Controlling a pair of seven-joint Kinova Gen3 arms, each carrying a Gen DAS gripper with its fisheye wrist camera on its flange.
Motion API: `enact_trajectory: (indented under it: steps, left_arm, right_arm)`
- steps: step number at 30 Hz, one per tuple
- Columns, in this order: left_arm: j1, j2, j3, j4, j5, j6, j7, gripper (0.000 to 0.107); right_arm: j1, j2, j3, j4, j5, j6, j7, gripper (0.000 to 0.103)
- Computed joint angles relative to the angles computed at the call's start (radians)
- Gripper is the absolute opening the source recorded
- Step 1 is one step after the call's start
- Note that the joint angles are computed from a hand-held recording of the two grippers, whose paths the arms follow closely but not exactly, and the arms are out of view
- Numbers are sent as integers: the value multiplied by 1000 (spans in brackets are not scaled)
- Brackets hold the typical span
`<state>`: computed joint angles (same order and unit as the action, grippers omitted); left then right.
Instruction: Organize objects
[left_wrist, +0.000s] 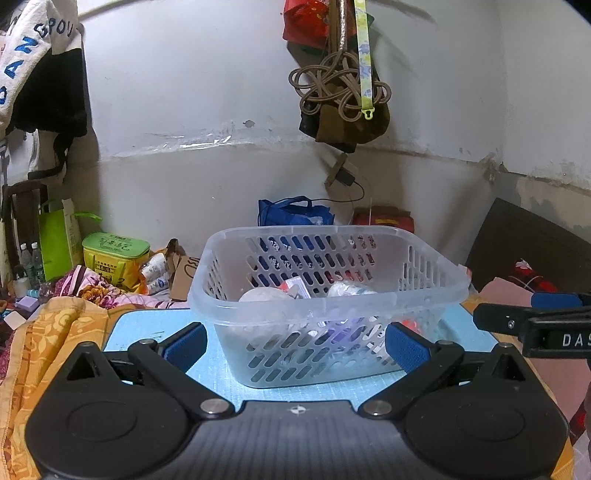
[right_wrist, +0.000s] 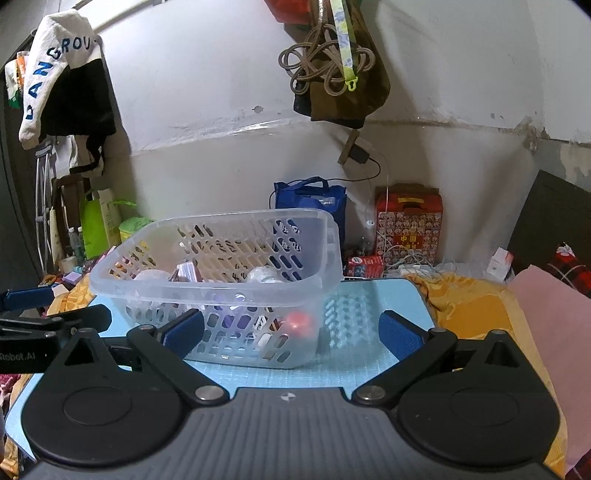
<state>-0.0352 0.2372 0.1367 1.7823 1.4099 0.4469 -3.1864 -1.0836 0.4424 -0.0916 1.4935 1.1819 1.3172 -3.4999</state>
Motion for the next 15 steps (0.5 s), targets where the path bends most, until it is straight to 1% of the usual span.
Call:
enact_trajectory:
  steps: [3, 9, 15]
  left_arm:
    - [4, -3, 1, 11, 33, -11, -40, 103]
    - [24, -2, -4, 14, 41, -40, -50, 103]
    - [28, -2, -10, 18, 60, -41, -65, 103]
  right_arm:
    - [-2, 3, 0, -2, 1, 6, 3, 103]
    - [-2, 10, 2, -10, -7, 7, 24, 103]
    - [-3, 7, 4, -8, -5, -1, 23, 103]
